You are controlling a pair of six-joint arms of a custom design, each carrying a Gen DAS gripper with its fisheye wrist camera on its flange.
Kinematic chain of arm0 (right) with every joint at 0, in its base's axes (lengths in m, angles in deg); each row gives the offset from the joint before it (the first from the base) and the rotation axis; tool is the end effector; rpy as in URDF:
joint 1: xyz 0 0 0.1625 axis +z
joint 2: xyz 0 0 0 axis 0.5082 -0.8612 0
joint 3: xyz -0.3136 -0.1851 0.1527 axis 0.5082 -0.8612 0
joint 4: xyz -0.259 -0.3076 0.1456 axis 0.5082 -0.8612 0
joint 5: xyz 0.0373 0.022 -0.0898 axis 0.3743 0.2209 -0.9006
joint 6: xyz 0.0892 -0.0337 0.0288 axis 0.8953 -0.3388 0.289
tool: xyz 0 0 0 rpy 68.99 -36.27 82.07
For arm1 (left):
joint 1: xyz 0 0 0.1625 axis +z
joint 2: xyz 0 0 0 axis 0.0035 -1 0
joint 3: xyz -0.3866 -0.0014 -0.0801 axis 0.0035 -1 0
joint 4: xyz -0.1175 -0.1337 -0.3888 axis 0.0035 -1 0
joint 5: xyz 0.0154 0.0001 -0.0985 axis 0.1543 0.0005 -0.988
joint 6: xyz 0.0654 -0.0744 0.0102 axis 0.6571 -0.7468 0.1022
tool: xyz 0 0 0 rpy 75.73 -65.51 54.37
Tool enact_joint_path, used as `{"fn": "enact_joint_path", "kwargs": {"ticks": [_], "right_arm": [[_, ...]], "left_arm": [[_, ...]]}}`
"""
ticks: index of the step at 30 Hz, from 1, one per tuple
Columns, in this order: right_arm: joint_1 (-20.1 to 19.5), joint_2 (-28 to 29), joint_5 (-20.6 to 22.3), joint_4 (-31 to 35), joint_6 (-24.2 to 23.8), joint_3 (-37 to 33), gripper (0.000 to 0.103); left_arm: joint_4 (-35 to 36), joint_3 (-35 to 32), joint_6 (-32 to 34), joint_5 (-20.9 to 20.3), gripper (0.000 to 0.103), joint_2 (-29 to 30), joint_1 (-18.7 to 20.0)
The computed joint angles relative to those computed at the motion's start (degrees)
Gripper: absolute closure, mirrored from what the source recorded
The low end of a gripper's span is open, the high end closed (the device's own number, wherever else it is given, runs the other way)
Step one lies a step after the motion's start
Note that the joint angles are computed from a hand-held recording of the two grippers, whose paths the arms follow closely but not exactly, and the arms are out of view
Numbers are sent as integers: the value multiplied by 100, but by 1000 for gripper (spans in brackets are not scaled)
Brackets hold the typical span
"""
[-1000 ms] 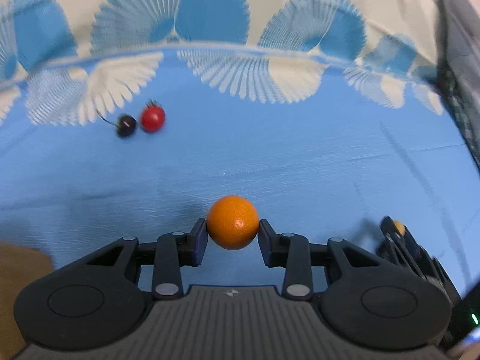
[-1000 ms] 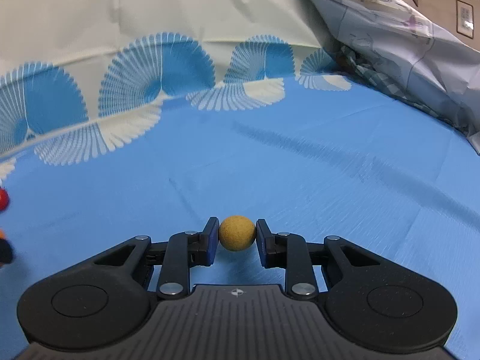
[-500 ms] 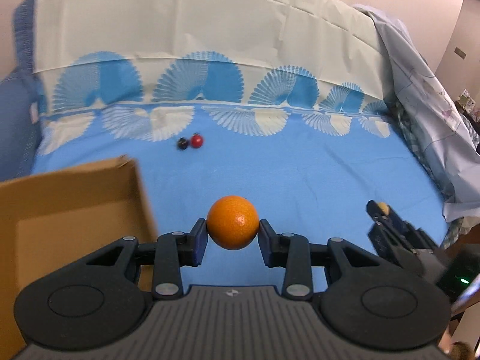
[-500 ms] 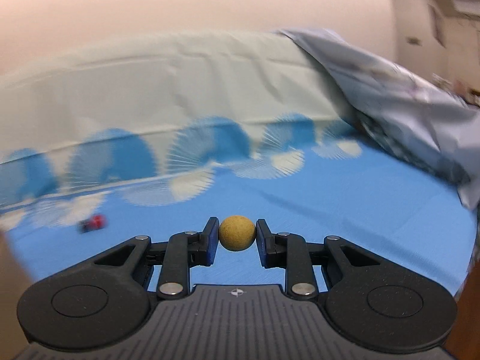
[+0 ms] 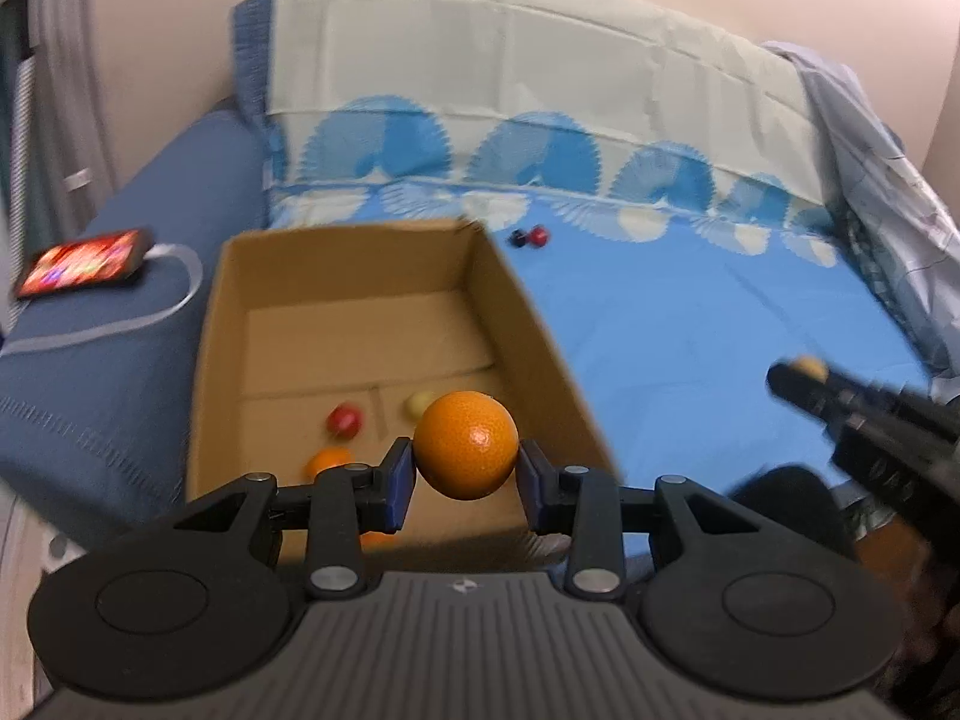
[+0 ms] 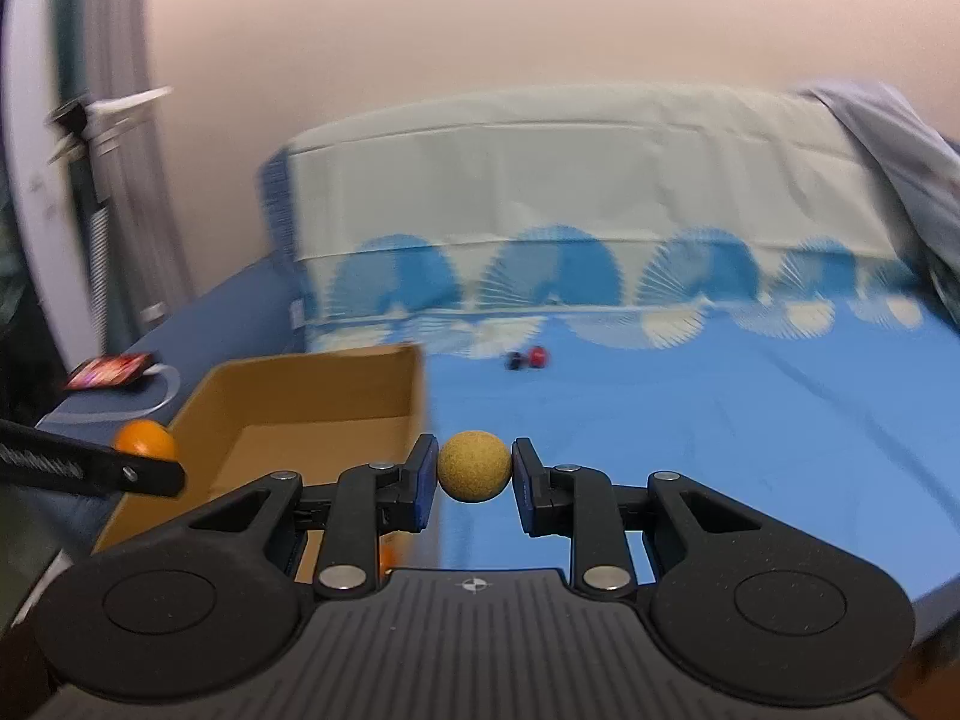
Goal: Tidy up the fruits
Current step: 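Carry the large orange and tan ball over the cardboard box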
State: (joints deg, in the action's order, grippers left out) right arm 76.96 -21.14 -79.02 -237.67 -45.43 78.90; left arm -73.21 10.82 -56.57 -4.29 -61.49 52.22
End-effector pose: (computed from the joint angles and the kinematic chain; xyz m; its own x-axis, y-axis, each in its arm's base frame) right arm 0.2984 -0.6720 0.2454 -0.7934 -0.0295 0.6079 -0.5530 0.4521 -0.6999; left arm -0.2972 -0.7188 0.2863 -0.7184 0.2399 -0.6530 0.5903 0.7069 -0.3897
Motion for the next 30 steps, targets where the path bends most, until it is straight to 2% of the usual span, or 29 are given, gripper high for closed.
{"fn": "enact_joint_path", "kwargs": {"ticks": [4,9,21,30], "right_arm": [[188,19,32,97,-332,94,75],[340,46,85,72,-577,133,75],[447,131,-98,70,-701,55,75],[400,101,-13,220,-736,49,75]], "left_arm": [[-80,551,-437,138,63,-426,15],[-744,916,-207,198,63,-689,-6],[-905,939,-148,1,63,-730,41],[-929,933,-137,33,63,-712,49]]}}
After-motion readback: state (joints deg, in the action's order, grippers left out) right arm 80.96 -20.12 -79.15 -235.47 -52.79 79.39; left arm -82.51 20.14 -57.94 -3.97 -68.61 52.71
